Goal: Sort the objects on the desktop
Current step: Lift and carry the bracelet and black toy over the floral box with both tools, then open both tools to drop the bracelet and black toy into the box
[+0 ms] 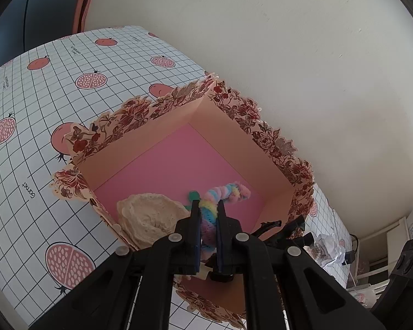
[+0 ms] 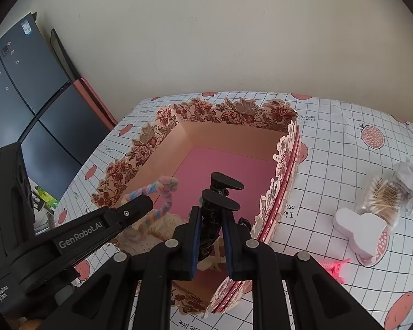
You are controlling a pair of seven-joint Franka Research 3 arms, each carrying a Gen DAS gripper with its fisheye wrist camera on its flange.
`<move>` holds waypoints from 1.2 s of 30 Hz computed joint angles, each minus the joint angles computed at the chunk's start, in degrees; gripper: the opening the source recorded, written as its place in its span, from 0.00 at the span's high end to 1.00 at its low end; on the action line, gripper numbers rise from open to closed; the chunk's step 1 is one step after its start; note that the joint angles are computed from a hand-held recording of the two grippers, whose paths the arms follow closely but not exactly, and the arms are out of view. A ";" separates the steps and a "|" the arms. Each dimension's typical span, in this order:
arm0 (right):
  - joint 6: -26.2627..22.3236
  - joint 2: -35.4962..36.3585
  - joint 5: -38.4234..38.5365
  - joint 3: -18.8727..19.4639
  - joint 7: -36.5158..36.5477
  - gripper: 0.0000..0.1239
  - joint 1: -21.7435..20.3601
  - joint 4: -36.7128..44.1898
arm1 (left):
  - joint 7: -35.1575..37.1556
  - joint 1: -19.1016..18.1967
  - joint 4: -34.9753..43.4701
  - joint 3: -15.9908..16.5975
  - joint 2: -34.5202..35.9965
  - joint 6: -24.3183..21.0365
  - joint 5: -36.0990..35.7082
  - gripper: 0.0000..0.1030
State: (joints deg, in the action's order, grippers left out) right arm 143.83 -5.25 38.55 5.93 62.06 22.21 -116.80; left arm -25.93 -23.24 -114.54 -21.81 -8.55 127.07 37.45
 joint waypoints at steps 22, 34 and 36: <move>-0.43 0.14 -1.28 0.14 0.80 0.84 0.10 -0.02 | 0.43 -0.12 0.14 0.20 0.23 -0.02 -0.76 0.90; -0.90 -0.04 -0.73 0.10 0.92 0.84 0.12 0.01 | 0.43 -0.21 0.35 0.15 0.41 -0.11 -0.80 0.82; -0.96 -0.09 -0.63 0.08 0.83 0.84 0.13 -0.02 | 0.47 -0.22 0.48 0.15 0.50 -0.15 -0.80 0.81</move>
